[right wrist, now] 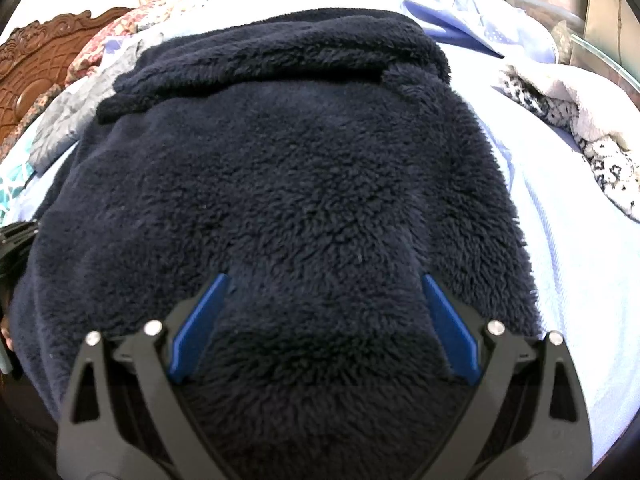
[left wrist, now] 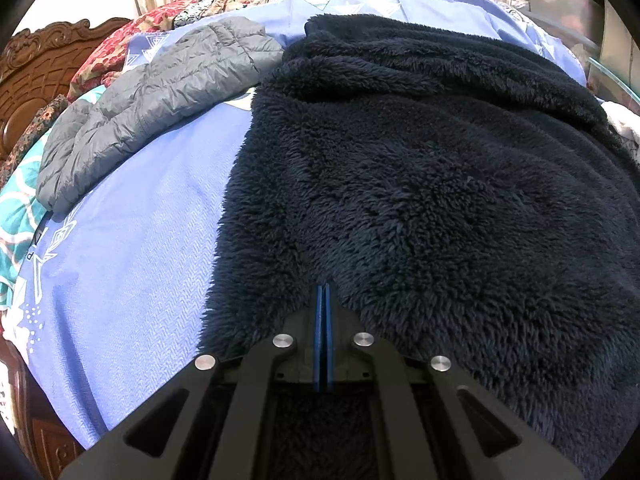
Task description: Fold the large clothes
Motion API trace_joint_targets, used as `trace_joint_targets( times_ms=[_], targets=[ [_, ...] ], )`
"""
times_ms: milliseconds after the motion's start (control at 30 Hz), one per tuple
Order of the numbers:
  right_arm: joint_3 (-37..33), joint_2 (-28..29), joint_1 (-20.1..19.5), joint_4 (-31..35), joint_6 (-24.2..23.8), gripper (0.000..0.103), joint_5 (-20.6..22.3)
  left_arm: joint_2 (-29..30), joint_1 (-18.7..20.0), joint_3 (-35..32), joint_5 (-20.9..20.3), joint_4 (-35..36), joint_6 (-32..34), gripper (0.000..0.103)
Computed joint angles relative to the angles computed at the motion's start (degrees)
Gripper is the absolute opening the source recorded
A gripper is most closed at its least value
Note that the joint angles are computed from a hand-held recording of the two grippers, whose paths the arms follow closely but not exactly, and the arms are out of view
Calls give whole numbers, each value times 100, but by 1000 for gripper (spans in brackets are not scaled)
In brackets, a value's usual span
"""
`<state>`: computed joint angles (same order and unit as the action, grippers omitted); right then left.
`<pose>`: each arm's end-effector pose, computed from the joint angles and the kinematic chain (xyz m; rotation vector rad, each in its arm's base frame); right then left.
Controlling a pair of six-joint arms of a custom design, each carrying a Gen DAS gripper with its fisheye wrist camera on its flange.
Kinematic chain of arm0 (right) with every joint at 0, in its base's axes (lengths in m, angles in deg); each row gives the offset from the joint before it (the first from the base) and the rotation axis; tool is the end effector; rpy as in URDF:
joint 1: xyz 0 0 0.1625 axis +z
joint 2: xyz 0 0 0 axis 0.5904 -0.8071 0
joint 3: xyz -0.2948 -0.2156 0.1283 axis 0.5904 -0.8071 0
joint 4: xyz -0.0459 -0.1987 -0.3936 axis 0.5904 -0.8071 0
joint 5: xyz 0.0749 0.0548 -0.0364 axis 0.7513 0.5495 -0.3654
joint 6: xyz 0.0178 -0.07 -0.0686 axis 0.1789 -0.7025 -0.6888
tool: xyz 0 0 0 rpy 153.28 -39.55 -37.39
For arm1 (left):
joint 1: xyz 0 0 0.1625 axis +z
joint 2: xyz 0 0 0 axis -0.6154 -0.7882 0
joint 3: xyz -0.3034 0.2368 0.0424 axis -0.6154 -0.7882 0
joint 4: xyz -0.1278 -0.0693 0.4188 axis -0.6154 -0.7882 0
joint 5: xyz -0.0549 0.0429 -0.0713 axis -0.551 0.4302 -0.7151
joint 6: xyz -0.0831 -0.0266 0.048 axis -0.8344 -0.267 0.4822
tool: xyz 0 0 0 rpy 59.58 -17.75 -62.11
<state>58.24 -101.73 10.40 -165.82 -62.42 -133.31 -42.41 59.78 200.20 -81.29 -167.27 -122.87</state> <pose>-0.1196 -0.3315 0.3290 0.4006 -2.3437 0.7653 -0.2969 -0.3472 -0.0643 0.3619 2.1387 -0.7083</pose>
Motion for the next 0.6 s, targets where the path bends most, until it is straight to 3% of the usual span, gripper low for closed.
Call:
trace_joint_targets(
  times_ms=[600],
  targets=[
    [23,-74,-133,68,-107,92,216,12,33,-53,-66,-1,68,26]
  ],
)
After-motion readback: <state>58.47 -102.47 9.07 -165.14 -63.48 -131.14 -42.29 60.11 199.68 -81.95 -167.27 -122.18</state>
